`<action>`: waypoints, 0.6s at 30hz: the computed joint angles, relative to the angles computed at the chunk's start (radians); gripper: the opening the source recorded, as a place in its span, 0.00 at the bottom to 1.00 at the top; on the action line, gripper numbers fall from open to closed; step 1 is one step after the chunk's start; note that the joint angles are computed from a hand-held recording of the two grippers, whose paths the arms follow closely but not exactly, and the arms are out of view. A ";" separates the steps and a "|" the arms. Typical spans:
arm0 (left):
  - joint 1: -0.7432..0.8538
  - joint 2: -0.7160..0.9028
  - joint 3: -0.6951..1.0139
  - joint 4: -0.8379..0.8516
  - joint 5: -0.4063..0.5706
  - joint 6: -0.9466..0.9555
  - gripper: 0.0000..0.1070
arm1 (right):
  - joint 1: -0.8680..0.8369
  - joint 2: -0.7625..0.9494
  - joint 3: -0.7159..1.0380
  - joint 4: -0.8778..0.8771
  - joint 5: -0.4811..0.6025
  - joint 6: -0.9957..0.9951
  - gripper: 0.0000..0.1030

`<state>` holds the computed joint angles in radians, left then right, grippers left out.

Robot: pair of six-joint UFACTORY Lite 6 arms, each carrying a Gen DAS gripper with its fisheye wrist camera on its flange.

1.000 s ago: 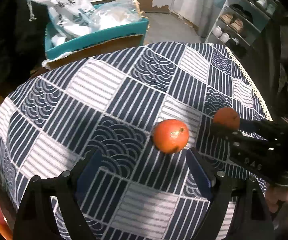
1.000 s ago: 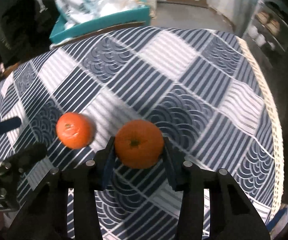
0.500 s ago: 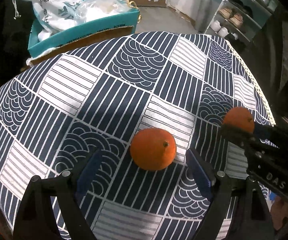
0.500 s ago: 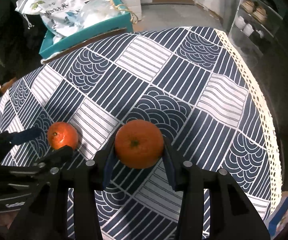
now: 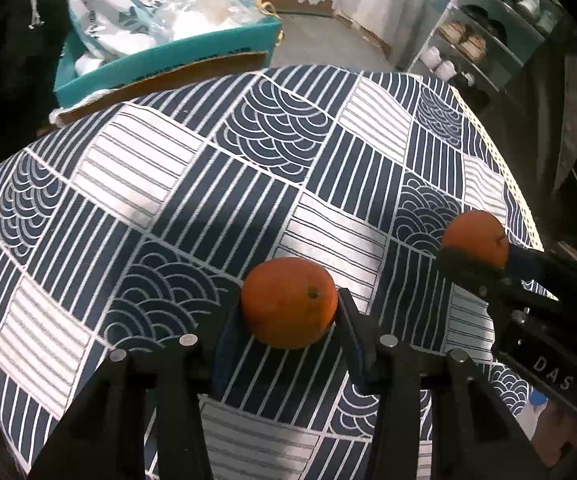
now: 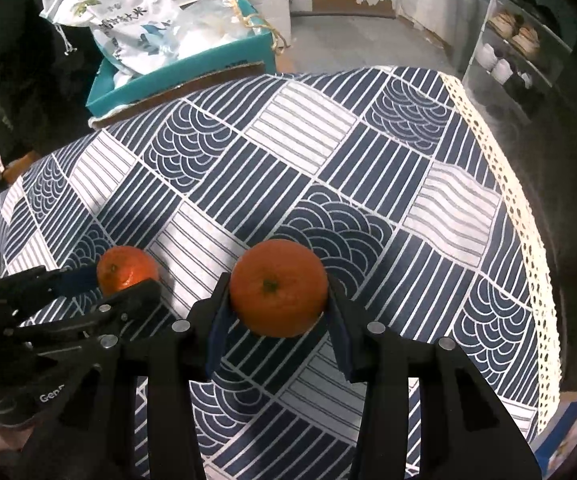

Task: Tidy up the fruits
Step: 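Carry the tangerines with both tools toward the glass plate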

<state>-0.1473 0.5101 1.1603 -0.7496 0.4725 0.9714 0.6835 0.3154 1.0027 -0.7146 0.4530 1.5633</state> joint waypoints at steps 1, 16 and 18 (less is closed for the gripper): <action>0.009 -0.019 -0.011 -0.002 0.002 0.005 0.44 | 0.004 -0.004 0.005 -0.002 0.009 0.000 0.42; 0.135 -0.263 -0.083 0.016 0.090 0.024 0.43 | 0.099 -0.075 0.126 -0.025 0.187 -0.038 0.42; 0.152 -0.285 -0.080 0.016 0.108 0.023 0.43 | 0.116 -0.078 0.150 -0.030 0.215 -0.045 0.42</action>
<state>0.0045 0.2255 1.0799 -0.7334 0.5803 0.9948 0.7996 0.2373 1.1525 -0.7445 0.6685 1.5184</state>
